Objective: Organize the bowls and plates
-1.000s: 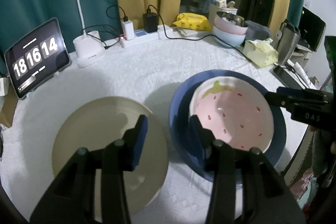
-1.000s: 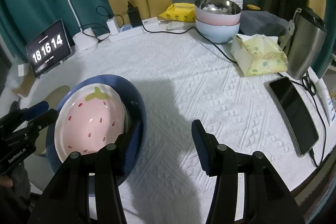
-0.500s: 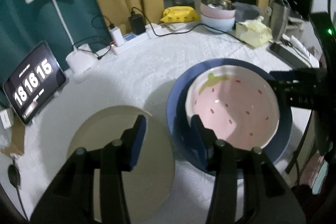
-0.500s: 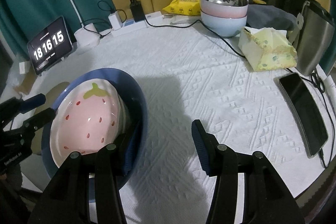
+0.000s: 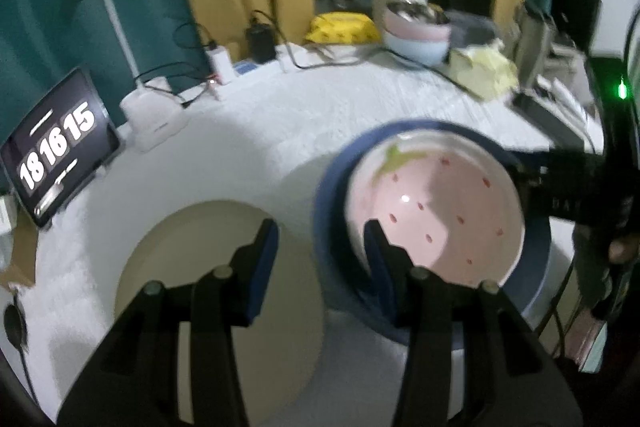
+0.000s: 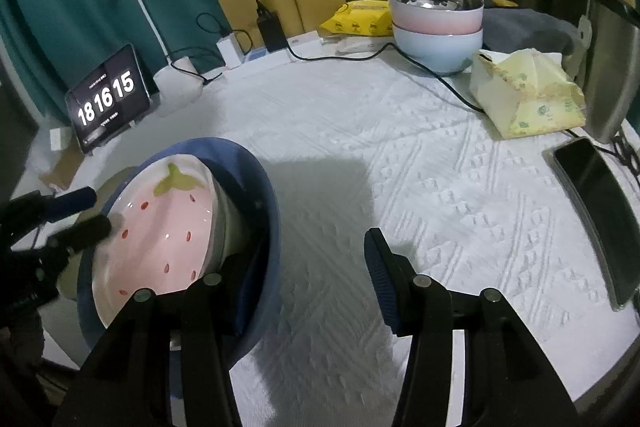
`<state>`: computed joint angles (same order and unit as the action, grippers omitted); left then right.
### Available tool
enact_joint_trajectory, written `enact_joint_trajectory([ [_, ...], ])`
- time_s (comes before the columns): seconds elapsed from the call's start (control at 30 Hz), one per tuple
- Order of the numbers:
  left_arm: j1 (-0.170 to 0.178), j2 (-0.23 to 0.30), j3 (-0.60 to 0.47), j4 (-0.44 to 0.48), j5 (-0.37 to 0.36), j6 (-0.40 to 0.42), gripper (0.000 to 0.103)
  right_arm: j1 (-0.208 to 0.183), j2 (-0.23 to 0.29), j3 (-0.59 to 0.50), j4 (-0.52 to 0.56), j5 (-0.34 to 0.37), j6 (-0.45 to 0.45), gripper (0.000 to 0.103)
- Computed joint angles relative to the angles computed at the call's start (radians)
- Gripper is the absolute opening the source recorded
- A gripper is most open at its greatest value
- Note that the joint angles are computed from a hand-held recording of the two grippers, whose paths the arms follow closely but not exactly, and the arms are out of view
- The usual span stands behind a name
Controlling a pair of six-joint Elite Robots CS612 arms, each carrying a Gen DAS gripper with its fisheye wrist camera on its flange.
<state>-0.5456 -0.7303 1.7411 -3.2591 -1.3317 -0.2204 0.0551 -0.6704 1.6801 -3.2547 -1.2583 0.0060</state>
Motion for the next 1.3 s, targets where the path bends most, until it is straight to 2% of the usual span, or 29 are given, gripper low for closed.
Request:
enact_joint_trajectory([
  [0.1,0.008,-0.002,0.003,-0.011,0.025,-0.059,0.046,-0.004,0.003,-0.004,0.003,0.022,0.0,0.047],
  [0.2,0.016,0.001,-0.002,0.005,0.023,-0.082,0.046,-0.006,0.006,-0.007,0.002,0.039,-0.003,0.047],
  [0.4,0.017,0.01,-0.013,0.016,0.01,-0.069,0.046,-0.009,0.008,-0.011,0.01,0.061,-0.018,0.042],
  [0.5,0.011,0.015,-0.026,0.066,-0.011,-0.045,0.045,-0.009,0.007,-0.012,0.014,0.074,-0.023,0.037],
  [0.8,-0.002,0.018,-0.027,0.037,0.017,0.0,0.043,-0.025,0.014,-0.01,0.003,0.134,0.002,0.033],
  [0.87,-0.002,0.02,-0.026,0.012,0.004,0.014,0.04,-0.034,0.018,-0.011,0.011,0.159,0.019,0.033],
  [0.97,0.003,0.024,-0.033,-0.001,-0.044,0.017,0.021,-0.037,0.018,-0.008,0.007,0.161,0.03,0.032],
  [1.0,0.003,0.026,-0.035,-0.004,-0.058,0.018,0.012,-0.033,0.017,-0.006,0.003,0.153,0.029,0.031],
  [1.07,-0.001,0.029,-0.036,-0.007,-0.043,0.012,0.01,-0.028,0.015,-0.004,-0.007,0.14,0.031,0.026],
  [1.2,0.002,0.03,-0.031,-0.034,-0.065,-0.016,0.009,-0.024,0.016,-0.004,-0.015,0.14,0.041,0.017],
  [1.27,0.0,0.032,-0.025,-0.06,-0.066,-0.026,0.009,-0.023,0.014,-0.003,-0.013,0.147,0.05,0.008],
  [1.3,0.0,0.032,-0.025,-0.062,-0.065,-0.033,0.008,-0.022,0.014,-0.003,-0.015,0.144,0.056,0.008],
])
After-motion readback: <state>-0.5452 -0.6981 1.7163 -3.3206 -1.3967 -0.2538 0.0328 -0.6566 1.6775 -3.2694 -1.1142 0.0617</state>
